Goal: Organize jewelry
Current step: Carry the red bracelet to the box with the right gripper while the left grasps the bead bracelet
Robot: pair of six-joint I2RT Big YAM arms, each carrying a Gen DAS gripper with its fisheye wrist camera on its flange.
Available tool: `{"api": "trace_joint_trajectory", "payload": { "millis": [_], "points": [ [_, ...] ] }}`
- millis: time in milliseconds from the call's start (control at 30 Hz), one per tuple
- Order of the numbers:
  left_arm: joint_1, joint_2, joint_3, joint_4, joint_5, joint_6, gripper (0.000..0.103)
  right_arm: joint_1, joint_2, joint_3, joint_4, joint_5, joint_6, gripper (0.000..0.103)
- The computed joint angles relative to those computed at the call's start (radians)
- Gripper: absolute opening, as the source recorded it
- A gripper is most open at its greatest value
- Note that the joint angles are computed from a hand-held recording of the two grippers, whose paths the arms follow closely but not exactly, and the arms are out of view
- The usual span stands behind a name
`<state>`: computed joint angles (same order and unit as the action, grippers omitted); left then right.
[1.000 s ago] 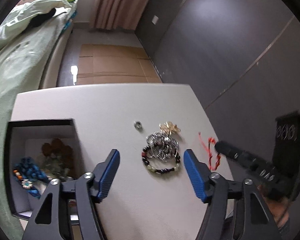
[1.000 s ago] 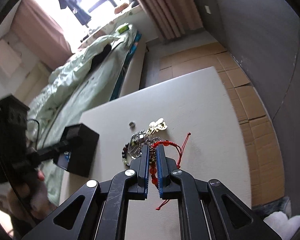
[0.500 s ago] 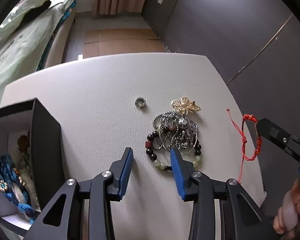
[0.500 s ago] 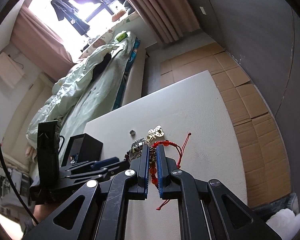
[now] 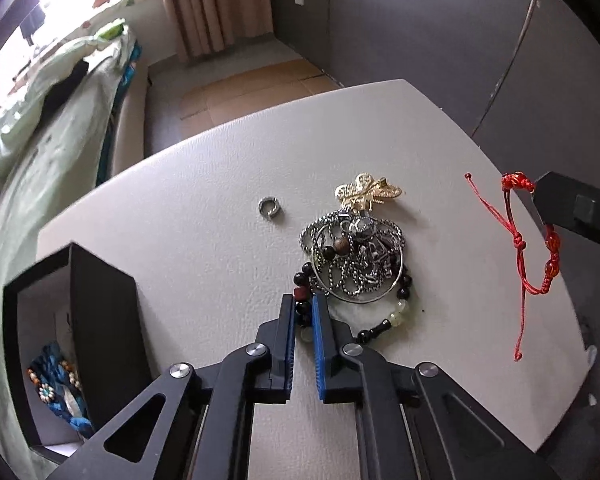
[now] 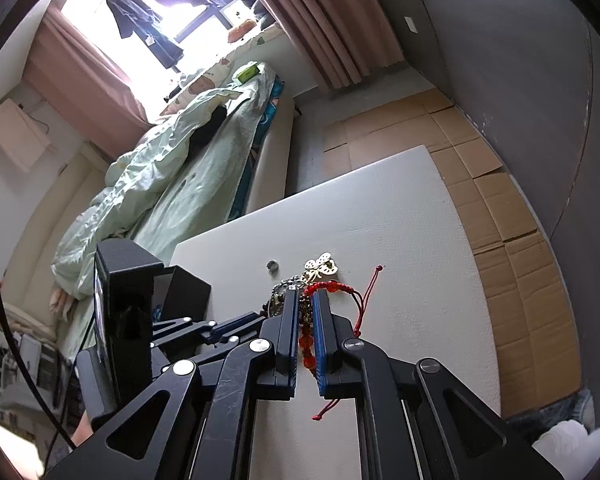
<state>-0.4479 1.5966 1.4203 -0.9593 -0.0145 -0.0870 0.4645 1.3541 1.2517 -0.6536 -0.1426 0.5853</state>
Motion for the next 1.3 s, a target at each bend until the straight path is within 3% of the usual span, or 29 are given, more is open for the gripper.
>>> {"api": "trace_joint_trajectory", "payload": {
  "millis": [333, 767, 1100, 1300],
  "points": [
    [0.057, -0.090, -0.007, 0.020, 0.121, -0.036, 0.008, 0.015, -0.014, 0.008, 0.002, 0.010, 0.002, 0.008],
    [0.096, -0.200, 0.000, 0.035, 0.148, -0.053, 0.008, 0.046, -0.013, 0.029, 0.017, 0.005, 0.000, 0.008],
    [0.146, -0.272, 0.006, 0.044, 0.126, -0.050, 0.008, 0.072, -0.004, 0.047, 0.072, -0.023, -0.009, 0.008],
    [0.204, -0.301, -0.025, 0.086, 0.149, -0.078, 0.008, 0.100, 0.011, 0.064, 0.118, -0.034, -0.008, 0.008]
  ]
}}
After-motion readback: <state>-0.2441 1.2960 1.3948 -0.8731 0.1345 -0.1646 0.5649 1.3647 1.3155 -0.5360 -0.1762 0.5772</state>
